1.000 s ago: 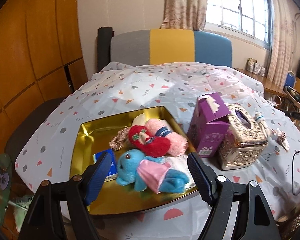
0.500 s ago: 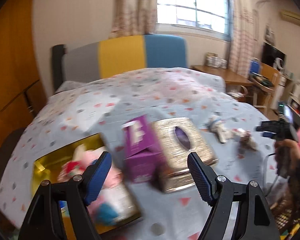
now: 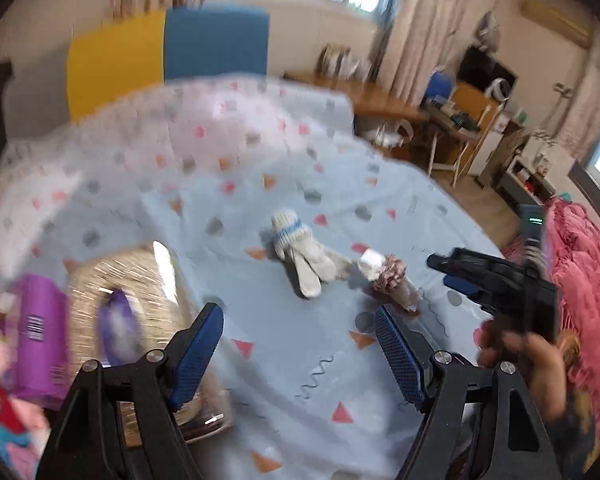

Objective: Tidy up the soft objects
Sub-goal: 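Grasp the white knit gloves with the left gripper while the right grasps the waffle cloth, then carry the white gloves into the gold tray with the left gripper and release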

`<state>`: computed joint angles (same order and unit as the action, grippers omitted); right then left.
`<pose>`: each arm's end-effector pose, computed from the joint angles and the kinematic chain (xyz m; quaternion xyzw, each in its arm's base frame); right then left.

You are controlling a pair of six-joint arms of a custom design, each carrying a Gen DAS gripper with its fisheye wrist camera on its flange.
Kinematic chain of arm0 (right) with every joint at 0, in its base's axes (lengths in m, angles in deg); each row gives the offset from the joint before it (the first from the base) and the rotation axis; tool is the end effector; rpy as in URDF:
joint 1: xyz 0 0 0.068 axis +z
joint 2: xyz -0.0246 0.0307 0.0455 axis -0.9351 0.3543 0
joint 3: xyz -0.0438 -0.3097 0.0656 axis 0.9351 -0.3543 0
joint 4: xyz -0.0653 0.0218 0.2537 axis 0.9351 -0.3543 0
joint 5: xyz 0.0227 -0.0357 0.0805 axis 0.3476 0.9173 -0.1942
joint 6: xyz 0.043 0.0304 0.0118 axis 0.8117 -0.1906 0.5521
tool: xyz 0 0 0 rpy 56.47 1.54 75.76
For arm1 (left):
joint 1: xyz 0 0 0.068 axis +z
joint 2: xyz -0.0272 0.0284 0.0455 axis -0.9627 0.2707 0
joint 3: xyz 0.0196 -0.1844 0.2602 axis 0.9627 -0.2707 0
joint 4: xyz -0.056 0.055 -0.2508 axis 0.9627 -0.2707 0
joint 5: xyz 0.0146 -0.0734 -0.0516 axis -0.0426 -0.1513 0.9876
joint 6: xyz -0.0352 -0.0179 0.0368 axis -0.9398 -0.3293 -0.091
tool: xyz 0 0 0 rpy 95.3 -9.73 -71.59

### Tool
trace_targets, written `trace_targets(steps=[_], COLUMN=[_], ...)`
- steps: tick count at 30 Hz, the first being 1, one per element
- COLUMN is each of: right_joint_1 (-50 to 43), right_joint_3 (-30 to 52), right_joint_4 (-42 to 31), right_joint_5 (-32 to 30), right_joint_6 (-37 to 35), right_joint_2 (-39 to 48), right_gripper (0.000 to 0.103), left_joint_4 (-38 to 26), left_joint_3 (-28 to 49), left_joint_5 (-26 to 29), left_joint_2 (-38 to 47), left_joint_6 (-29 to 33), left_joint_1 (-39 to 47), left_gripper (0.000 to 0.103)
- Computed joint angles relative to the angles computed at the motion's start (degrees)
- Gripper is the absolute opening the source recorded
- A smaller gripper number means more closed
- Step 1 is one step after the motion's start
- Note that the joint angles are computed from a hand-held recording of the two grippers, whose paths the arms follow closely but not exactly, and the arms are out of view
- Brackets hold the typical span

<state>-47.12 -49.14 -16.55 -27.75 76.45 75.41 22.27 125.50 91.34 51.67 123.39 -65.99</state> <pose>0.2528 0.0848 0.1903 0.5613 0.7588 0.0561 0.3256 0.3943 0.0360 0.2774 0.3778 0.8627 -0.2103 0.2623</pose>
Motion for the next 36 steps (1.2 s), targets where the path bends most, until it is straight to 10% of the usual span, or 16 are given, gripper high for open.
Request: trace_targets(steps=[21,27,36], right_joint_1=[-0.07,-0.34,-1.09], right_joint_3=[-3.52,-3.45,3.19], right_joint_4=[10.73,9.79,1.52], right_joint_5=[-3.02,-3.15,-5.72], right_joint_6=[-4.20,-3.55,-9.94], right_joint_2=[-1.91,-1.79,2.88], right_gripper=[0.041,0.042,0.053], left_joint_4=[16.82,15.97,10.29], left_joint_3=[9.31,10.34,11.57], left_joint_5=[-19.38,-18.04,-14.91], left_joint_2=[21.57,23.04,20.24], left_joint_6=[-28.71,-25.62,-21.28], left_joint_1=[-20.13,-20.29,-17.56], left_gripper=[0.075,0.018,0.016])
